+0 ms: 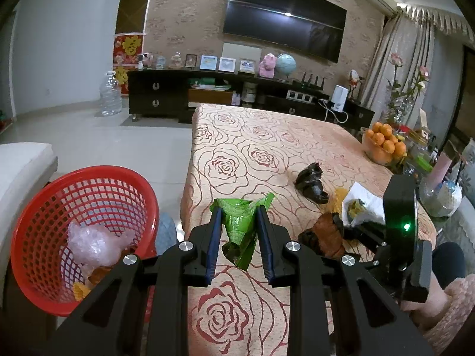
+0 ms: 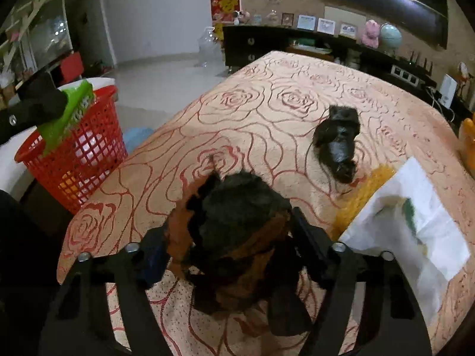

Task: Collect trash
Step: 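Grasp the dark crumpled bag with brown paper using the right gripper, then carry the green packet to the red basket with left while right carries the dark bag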

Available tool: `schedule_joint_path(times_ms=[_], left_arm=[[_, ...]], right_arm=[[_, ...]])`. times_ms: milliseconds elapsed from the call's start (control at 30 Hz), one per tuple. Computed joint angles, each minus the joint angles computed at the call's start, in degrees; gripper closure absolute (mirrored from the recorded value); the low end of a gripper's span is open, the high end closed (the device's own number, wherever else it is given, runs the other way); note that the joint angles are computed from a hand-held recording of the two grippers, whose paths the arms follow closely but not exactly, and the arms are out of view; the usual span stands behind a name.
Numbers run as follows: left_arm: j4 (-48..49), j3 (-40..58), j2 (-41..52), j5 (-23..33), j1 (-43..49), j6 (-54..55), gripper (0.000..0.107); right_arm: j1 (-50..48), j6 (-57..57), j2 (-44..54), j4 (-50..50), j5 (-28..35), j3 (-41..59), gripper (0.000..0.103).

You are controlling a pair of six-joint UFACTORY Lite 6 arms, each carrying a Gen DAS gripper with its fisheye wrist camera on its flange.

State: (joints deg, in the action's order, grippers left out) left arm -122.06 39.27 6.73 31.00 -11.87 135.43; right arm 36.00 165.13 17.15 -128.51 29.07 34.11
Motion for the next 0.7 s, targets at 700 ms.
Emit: schedule_joint_path(times_ms=[700], left_arm=[[-1.28,-0.31,-1.32,-0.08,2.58,0.55,0.084]], right_arm=[[4.51,0.34,-9.33,2.31,3.65,-4.97,0.056]])
